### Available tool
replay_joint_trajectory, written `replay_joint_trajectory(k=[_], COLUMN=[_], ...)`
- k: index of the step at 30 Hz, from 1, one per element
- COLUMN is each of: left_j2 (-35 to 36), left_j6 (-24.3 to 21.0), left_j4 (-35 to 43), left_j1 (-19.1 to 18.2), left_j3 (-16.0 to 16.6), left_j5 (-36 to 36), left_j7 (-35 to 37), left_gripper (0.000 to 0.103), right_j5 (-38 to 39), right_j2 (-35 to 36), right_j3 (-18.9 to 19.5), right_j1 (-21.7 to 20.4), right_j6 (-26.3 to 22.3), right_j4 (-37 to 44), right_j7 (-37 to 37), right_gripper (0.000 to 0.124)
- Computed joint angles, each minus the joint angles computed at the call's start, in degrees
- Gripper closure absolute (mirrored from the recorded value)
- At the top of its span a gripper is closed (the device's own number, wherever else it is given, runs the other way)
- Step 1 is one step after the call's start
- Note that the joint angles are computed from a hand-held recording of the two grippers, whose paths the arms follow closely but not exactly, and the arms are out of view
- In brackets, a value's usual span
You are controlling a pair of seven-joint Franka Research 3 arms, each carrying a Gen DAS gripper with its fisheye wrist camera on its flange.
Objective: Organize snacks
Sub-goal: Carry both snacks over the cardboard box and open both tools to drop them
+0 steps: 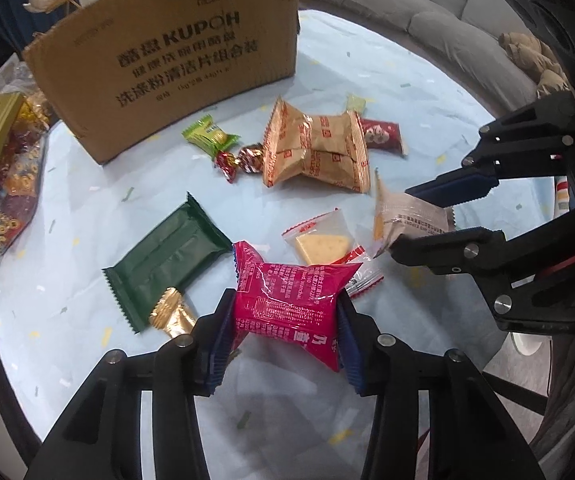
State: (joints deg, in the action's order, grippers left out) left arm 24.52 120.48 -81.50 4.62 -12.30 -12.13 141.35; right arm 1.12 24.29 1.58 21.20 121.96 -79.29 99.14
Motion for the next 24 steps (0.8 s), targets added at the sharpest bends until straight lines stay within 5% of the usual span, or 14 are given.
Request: replay_joint_trajectory(k=[24], left_j2=[-6.56], left_j6=[4.03], left_j4=[-2.95], left_j1=[-0.87], left_j3=[1.96], left_j5=[-1.0], left_j7=[-13.19], left_gripper=[0.057], right_j5=[-5.79], right_j2=[-4.81], right_j3=[-0.89], right_j1=[0.58], right_j6=[0.94], right_j4=[-0.57], right_j7=[9.9], right_gripper=[0.093])
